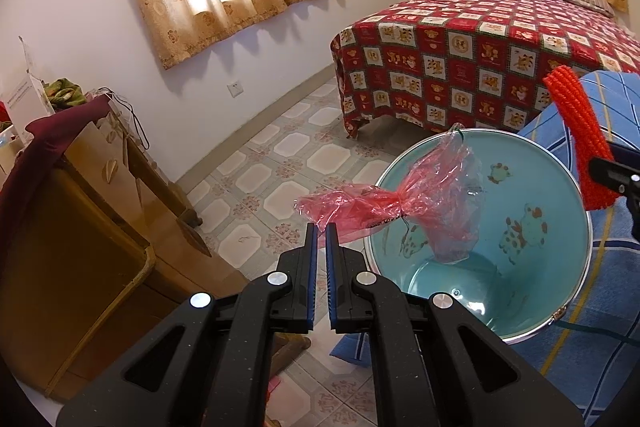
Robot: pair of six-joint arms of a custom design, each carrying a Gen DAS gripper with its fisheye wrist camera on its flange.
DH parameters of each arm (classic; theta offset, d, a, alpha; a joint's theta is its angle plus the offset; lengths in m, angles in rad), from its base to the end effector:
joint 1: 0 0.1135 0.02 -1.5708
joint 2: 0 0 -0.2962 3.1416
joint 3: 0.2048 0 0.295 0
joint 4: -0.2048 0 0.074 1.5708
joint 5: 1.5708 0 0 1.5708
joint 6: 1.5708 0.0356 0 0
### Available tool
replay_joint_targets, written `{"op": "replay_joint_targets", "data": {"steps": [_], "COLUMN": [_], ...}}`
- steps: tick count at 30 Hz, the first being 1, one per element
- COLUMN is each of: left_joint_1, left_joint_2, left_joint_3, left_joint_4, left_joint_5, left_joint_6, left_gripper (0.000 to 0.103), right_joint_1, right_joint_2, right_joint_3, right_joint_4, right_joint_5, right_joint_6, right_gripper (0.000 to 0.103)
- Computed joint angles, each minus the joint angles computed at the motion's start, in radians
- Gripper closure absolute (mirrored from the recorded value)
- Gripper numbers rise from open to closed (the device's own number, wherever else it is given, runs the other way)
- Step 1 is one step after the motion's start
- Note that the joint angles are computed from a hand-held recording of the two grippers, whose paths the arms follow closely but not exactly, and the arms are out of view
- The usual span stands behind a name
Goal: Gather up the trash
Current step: 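Carry the pink bag and red net over the blue bin with both grippers, then open both grippers to drop the pink bag and red net into the bin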
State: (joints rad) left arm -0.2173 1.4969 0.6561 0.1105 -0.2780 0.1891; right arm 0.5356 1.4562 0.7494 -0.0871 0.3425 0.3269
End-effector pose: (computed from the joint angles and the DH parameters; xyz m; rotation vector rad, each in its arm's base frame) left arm 0.3108 -0.0586 0.1615 0.3207 2.2631 0.3047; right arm 0.2814 0.1531 0.1891 -0.0777 2.3062 0.0321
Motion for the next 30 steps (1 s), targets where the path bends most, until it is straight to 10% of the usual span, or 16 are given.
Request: {"op": "replay_joint_targets", "data": {"steps": [7,10,18,30], "left_joint_1": [-0.021,-0.036,-0.044,-0.233], "left_joint_2": [-0.013,-0.02,-0.037,-0.075], "left_joint_3": [-0.004,-0.014,-0.036,-0.106], "left_joint_4": [-0.012,-0.002,0.02,-0.041], "left_joint_5": [0.028,0.023,0.012,0.023], "left_joint_6": [-0.009,-0.017,-0.007,-0.047], "left_gripper": [0.09,0.061,0.029,0.028], "right_joint_1": [0.001,0.001,0.02,0.148], "right_joint_2": [0.01,0.002,-0.051,-0.596], "right_joint_3": [-0.002,-0.008,-0.049,-0.262], "right_joint_4": [0.022,0.023,0.018,-0.352], "right_joint_5": [-0.017,-0.015,0.025,0.286], "right_joint_6": [0.009,0.016,0.046,0.215], "right_gripper": [0.058,0.05,0.037,0.03]}}
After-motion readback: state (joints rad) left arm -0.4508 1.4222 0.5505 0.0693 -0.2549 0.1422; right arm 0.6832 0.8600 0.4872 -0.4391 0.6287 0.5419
